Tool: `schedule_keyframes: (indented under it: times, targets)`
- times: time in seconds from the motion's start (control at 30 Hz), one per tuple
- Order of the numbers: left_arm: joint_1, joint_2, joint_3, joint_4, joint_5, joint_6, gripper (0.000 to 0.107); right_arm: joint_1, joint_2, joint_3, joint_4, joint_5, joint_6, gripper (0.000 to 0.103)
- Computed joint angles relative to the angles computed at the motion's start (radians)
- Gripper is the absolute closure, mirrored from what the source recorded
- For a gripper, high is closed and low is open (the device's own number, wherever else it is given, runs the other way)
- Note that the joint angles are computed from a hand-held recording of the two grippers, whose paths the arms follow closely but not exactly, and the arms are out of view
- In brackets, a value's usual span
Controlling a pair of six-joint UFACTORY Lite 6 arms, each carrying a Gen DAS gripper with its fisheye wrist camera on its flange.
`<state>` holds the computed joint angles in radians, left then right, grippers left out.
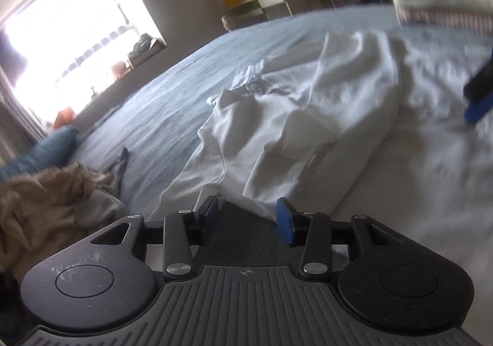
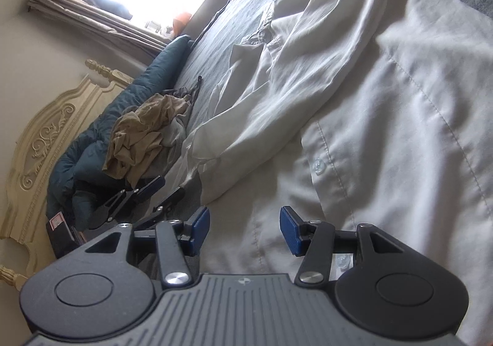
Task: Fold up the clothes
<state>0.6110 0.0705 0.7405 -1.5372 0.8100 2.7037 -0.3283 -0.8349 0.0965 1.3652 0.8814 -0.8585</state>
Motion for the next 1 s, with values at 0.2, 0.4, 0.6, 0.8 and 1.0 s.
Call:
schedule_keyframes:
  times: [0.2,0.4,0.6,0.8,1.0]
  targets:
    - [-0.029,0.134,0.206,0.145,0.123,-0.401,0.052,0.081,0.276,0.092,0.244,-0.038,-0.150,0.048]
    - [-0.172,0.416,0.502,0.316,0.123,-0.705,0.048,0.153,0.596,0.195,0.514,-0.077,-0.282,0.048]
    - [-0.179,0.673,0.821,0.486,0.282,-1.017,0.046,0.186,0.756,0.255,0.677,-0.067,-0.402,0.049]
    - [-0.136,0.800,0.990,0.520,0.497,-1.196,0.063,0.201,0.846,0.309,0.769,-0.020,-0.526,0.058]
    - [-0.127,0.795,1.001,0.554,0.587,-1.356,0.102,0.172,0.851,0.336,0.749,0.025,-0.553,0.093]
